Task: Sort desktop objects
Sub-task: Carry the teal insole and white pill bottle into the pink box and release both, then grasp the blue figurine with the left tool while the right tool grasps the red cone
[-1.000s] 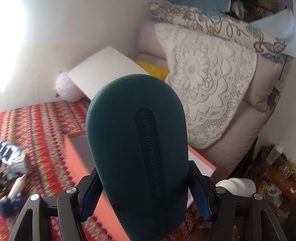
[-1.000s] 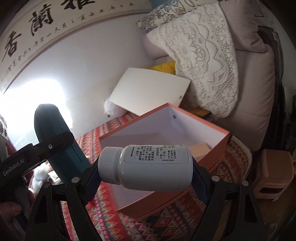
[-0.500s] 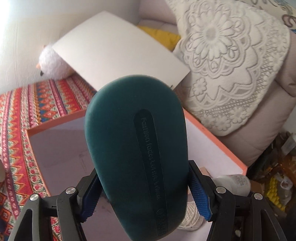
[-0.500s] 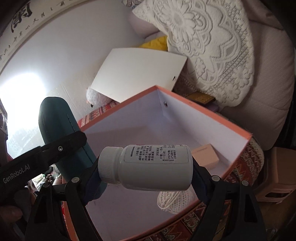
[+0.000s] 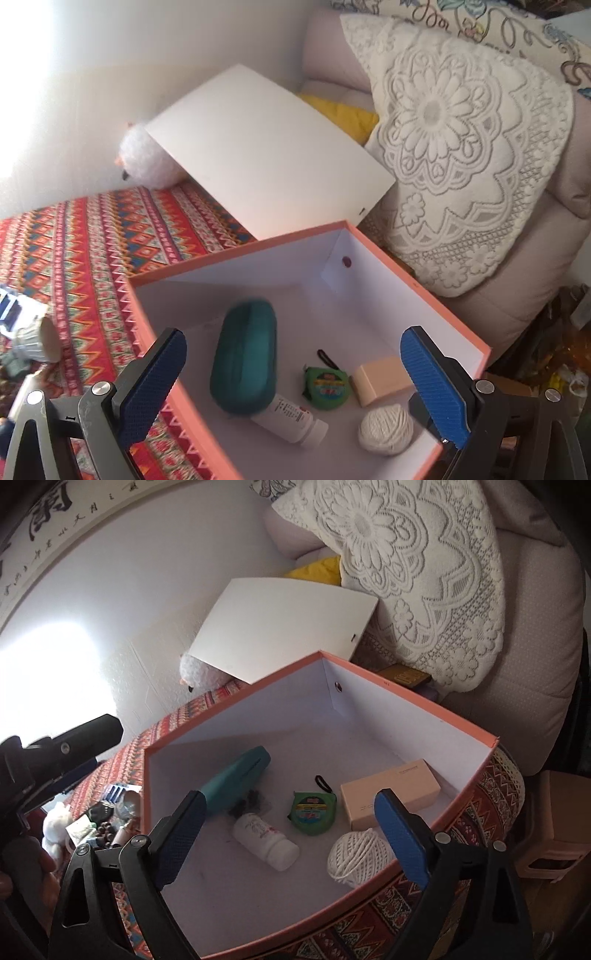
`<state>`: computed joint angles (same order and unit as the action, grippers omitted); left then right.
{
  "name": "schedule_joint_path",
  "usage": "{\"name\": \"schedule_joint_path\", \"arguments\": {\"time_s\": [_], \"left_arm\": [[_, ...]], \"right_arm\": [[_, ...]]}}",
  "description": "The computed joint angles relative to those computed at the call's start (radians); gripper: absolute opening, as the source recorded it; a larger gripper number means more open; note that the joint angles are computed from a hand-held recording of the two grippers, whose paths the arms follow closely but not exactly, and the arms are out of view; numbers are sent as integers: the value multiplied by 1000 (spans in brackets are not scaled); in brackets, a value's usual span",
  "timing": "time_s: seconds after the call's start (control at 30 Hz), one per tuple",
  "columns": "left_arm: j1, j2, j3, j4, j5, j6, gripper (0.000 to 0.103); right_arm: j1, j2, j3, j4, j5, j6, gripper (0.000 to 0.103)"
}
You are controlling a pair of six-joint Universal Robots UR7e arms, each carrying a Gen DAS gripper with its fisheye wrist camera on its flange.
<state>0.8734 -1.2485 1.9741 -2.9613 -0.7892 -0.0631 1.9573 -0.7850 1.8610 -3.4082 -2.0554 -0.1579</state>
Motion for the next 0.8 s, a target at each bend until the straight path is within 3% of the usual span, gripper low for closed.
{"name": "schedule_joint_path", "arguments": {"time_s": [0.3, 0.47, 0.63, 0.8], "left_arm": [[-96, -259, 181, 62, 138, -75, 100], [-118, -440, 275, 162, 227, -153, 102], [-90, -623, 344, 301, 286, -234, 102], [14, -774, 400, 382, 311, -257, 102]], "right_arm": [[125, -26, 68, -62, -17, 35, 99], [194, 3, 78, -67, -13, 51, 100], [254, 66, 57, -44, -19, 75, 102], [294, 154, 8, 23, -7, 93, 102]]}}
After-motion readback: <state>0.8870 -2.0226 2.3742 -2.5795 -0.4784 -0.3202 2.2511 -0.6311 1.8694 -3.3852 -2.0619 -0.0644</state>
